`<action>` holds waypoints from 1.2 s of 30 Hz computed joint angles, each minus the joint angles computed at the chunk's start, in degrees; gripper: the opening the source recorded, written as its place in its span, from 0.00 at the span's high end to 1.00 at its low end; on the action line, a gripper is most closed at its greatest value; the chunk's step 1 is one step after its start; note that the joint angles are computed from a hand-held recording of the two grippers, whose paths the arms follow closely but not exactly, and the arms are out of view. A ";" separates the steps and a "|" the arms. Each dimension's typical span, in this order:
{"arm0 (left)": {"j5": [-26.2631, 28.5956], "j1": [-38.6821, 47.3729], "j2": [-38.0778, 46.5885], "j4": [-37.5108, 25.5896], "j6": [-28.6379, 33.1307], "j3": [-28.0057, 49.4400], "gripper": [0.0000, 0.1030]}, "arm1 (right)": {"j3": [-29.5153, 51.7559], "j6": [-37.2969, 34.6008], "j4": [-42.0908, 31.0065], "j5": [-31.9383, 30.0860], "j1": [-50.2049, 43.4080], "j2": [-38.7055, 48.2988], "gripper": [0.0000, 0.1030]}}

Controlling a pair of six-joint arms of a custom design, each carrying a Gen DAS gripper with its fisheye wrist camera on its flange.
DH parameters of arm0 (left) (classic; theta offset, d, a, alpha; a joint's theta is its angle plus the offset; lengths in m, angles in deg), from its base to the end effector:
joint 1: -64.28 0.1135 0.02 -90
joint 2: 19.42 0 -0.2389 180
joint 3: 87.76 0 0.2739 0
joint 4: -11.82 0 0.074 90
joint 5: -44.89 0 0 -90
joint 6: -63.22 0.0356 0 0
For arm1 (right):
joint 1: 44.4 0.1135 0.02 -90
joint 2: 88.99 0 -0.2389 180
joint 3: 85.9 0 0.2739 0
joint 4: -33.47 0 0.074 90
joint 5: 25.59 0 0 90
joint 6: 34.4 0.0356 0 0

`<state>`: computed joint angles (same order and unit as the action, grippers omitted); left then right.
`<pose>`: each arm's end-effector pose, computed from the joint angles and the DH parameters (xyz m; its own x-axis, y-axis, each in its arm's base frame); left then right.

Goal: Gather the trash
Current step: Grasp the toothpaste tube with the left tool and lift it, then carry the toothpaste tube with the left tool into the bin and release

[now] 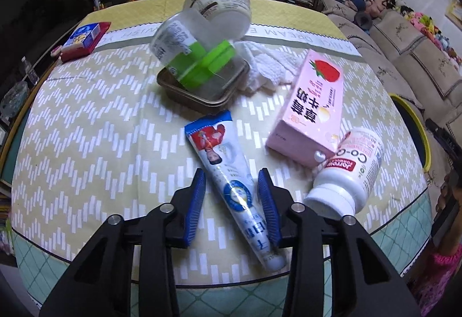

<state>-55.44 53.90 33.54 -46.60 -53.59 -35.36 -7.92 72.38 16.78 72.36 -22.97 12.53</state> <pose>0.2039 -0.0309 0.2081 -0.7913 -0.3062 -0.5293 -0.3031 0.9482 -0.0953 0.3762 0.1424 0.1676 -0.6517 0.0514 -0.7567 -0.0788 0.9877 0.1349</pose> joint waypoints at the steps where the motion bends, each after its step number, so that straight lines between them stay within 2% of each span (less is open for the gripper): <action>1: 0.48 -0.09 -0.06 0.08 0.18 -0.01 0.71 | -0.04 -0.03 0.07 0.00 0.04 0.00 0.37; 5: 1.22 -0.18 -1.28 0.12 0.81 -0.54 0.78 | -0.48 0.25 0.28 -0.10 0.09 -0.35 0.37; 11: -0.46 -1.01 -6.40 -2.46 1.03 -0.42 0.79 | -2.57 0.66 1.11 -0.50 -0.01 -2.72 0.37; 16: -4.66 -7.23 -9.96 -5.82 -0.14 3.74 0.79 | -5.49 0.70 2.14 0.00 0.20 -6.16 0.37; 20: -6.26 -12.28 -8.45 -5.40 -0.82 7.59 0.79 | -6.71 0.45 2.21 -0.03 0.03 -7.59 0.37; 25: -6.34 -17.98 0.48 -0.43 0.38 14.73 0.79 | -8.69 0.58 2.83 0.71 -0.85 -9.44 0.37; 29: -3.57 -20.19 10.83 5.00 2.71 21.52 0.79 | -10.81 0.81 3.07 -0.07 -3.79 -11.62 0.37; 32: -0.79 -22.24 22.00 8.86 4.14 29.05 0.79 | -12.93 0.80 3.42 -0.48 -6.34 -13.53 0.37; 36: 2.71 -24.07 36.82 10.89 4.88 40.71 0.79 | -15.01 0.71 3.73 -1.57 -10.15 -14.69 0.36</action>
<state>-52.73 29.83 70.36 -35.71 -48.71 5.35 -22.93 73.10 20.52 70.79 -33.11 -2.16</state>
